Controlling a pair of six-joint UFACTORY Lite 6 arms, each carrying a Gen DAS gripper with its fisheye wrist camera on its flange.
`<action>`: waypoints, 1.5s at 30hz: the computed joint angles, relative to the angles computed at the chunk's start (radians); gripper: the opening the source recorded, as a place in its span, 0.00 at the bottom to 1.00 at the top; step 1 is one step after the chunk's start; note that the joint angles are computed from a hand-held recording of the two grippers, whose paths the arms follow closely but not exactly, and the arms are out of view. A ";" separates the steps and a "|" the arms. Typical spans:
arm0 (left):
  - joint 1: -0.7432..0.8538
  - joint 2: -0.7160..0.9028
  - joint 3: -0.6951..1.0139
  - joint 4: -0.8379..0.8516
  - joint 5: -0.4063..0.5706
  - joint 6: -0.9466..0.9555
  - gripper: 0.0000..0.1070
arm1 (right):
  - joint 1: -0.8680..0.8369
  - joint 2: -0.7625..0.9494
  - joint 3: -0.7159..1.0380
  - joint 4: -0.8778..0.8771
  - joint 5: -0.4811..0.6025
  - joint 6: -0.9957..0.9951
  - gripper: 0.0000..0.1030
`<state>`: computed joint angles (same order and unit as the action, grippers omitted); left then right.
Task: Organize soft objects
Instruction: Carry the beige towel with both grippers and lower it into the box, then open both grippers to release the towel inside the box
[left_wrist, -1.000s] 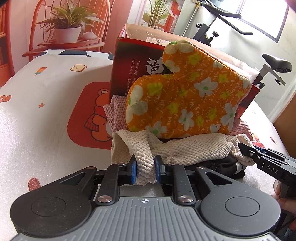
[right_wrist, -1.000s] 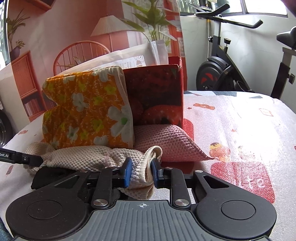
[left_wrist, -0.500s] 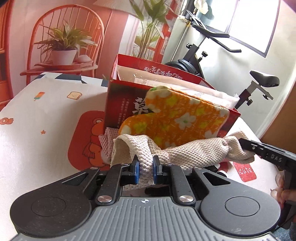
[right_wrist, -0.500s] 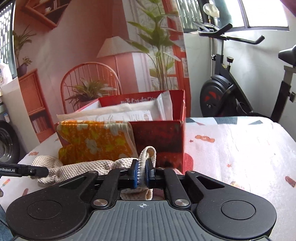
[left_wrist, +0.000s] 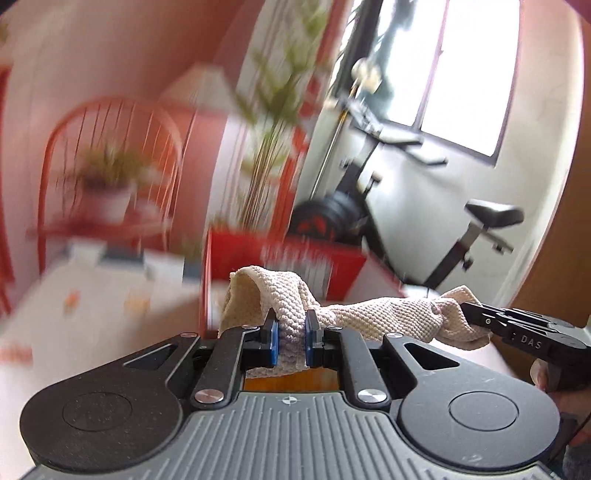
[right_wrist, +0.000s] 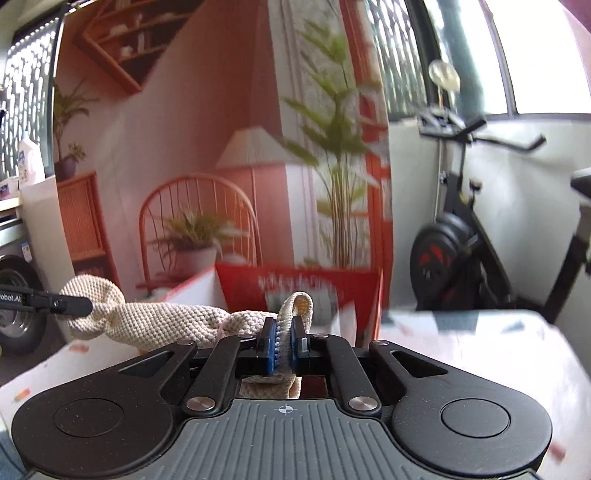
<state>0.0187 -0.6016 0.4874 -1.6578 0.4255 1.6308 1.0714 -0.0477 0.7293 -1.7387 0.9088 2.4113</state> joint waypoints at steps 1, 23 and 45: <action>-0.021 0.042 0.055 -0.018 -0.018 0.019 0.13 | -0.039 -0.005 0.034 -0.006 -0.024 -0.050 0.07; -0.210 0.982 0.892 0.878 -0.128 -0.916 0.13 | -0.435 0.315 0.401 0.073 -0.352 -0.508 0.07; -0.189 0.919 0.842 0.829 -0.163 -0.834 0.35 | -0.503 0.682 0.934 0.885 -0.478 -1.252 0.07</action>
<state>-0.1706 0.3169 1.3289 -0.8283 0.2625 0.7968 0.5686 0.6339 1.6636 -0.8539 0.4304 1.1598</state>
